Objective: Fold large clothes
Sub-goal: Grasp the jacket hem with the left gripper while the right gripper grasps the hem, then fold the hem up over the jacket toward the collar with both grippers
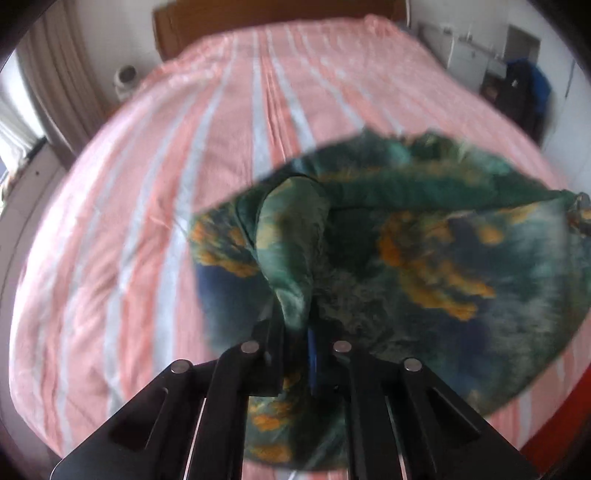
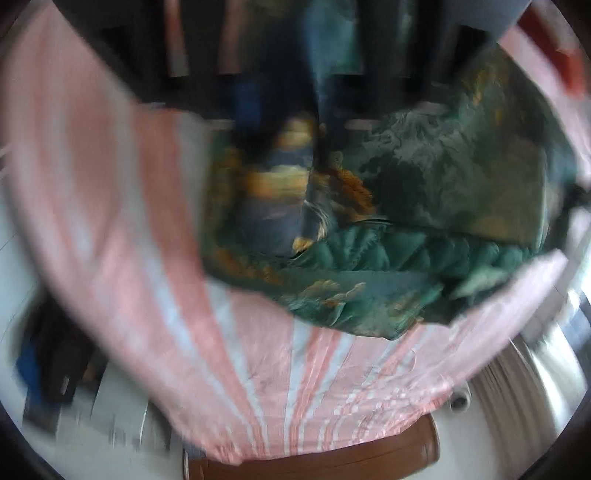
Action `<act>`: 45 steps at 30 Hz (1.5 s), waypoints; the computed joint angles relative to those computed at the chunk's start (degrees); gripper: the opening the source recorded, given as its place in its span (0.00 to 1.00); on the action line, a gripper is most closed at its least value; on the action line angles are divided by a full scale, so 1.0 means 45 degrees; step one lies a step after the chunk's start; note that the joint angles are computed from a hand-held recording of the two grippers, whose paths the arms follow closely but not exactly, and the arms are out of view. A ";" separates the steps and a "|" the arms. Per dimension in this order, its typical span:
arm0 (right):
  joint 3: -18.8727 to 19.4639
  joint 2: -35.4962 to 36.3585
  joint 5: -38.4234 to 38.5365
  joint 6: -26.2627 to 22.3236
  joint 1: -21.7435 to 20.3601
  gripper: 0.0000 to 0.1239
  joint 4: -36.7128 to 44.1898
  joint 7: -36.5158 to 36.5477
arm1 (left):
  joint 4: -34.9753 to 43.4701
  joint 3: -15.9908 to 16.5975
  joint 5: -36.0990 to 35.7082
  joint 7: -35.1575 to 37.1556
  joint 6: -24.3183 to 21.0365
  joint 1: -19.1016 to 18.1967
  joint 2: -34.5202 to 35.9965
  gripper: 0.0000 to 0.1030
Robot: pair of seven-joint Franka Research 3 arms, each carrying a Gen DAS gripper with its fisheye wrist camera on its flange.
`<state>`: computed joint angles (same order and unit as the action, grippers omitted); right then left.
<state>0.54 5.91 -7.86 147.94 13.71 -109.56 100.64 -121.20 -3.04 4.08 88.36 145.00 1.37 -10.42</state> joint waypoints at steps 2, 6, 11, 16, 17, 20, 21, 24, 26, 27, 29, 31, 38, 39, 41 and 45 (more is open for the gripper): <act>-0.0078 -0.1167 -0.2916 0.0541 0.0322 0.14 -0.0839 0.1265 | -0.0532 0.0424 -0.1038 0.0736 0.0512 -0.0228 -0.1184 0.07; 0.0713 -0.2344 -0.5852 0.1699 -0.0201 0.13 -0.1046 0.2657 | 0.0289 0.0327 -0.0751 0.0272 0.2255 -0.0002 -0.1033 0.07; 0.0663 -0.0005 -0.9076 0.2229 -0.0355 0.13 0.2374 0.5671 | 0.3183 -0.0642 0.3464 -0.4006 0.3070 0.1185 0.2011 0.07; -0.0026 0.3721 -0.7542 0.2187 -0.0037 0.13 0.6178 0.5143 | 0.5825 -0.0088 0.5467 -0.5363 0.1983 0.0524 0.5385 0.07; -0.0034 0.4562 -0.7043 0.1890 -0.0031 0.13 0.6848 0.4814 | 0.6081 -0.0035 0.5438 -0.5188 0.1679 0.0445 0.5984 0.08; 0.0134 0.6395 -0.5553 0.0584 -0.0058 0.13 0.8066 0.3590 | 0.5425 0.0276 0.5721 -0.5350 0.2272 0.0285 0.6569 0.11; 0.0180 0.6795 -0.5086 0.0355 -0.0087 0.13 0.8185 0.3345 | 0.4921 0.0251 0.5514 -0.5410 0.2913 0.0405 0.6539 0.12; 0.0111 0.7007 -0.3918 0.1506 -0.0277 0.14 0.7108 0.3461 | 0.4315 0.0333 0.5256 -0.5771 0.4055 0.0481 0.6505 0.13; -0.0170 0.6847 -0.3493 0.2102 -0.0192 0.16 0.6727 0.3560 | 0.4240 -0.0076 0.4192 -0.5203 0.4264 0.0961 0.6556 0.20; -0.0028 0.6865 -0.3024 0.2090 -0.0346 0.18 0.6729 0.3241 | 0.4266 -0.0308 0.3580 -0.4881 0.4333 0.1216 0.6649 0.22; 0.0200 0.6892 -0.2148 0.2092 -0.0567 0.18 0.6733 0.2736 | 0.4168 -0.0557 0.2765 -0.4407 0.4491 0.1483 0.6656 0.28; 0.0058 0.7059 -0.1671 0.2007 -0.0423 0.21 0.7033 0.2530 | 0.3958 -0.0252 0.2694 -0.4639 0.4600 0.1279 0.6517 0.48; -0.0824 0.7208 0.0207 0.0674 -0.0015 0.70 0.7783 0.2509 | 0.3997 0.0244 0.2717 -0.6415 0.2517 0.0921 0.5000 0.87; -0.0513 0.7062 0.0893 0.0599 -0.0331 0.71 0.7722 0.2029 | 0.3737 0.0075 0.2616 -0.6108 0.2656 0.0971 0.4595 0.87; -0.0657 0.6056 0.1538 0.1674 -0.0389 0.71 0.6506 0.1860 | 0.3450 -0.0527 0.1762 -0.4478 0.3030 0.1023 0.3883 0.90; -0.1381 0.3681 0.1362 0.4394 0.0209 0.74 0.3505 0.1794 | 0.3882 -0.1190 0.1552 -0.2687 0.3099 0.0074 0.3572 0.96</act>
<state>-5.68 22.48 -1.74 167.71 14.66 -93.79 108.71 -103.73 -8.39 11.06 76.27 158.95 1.70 5.65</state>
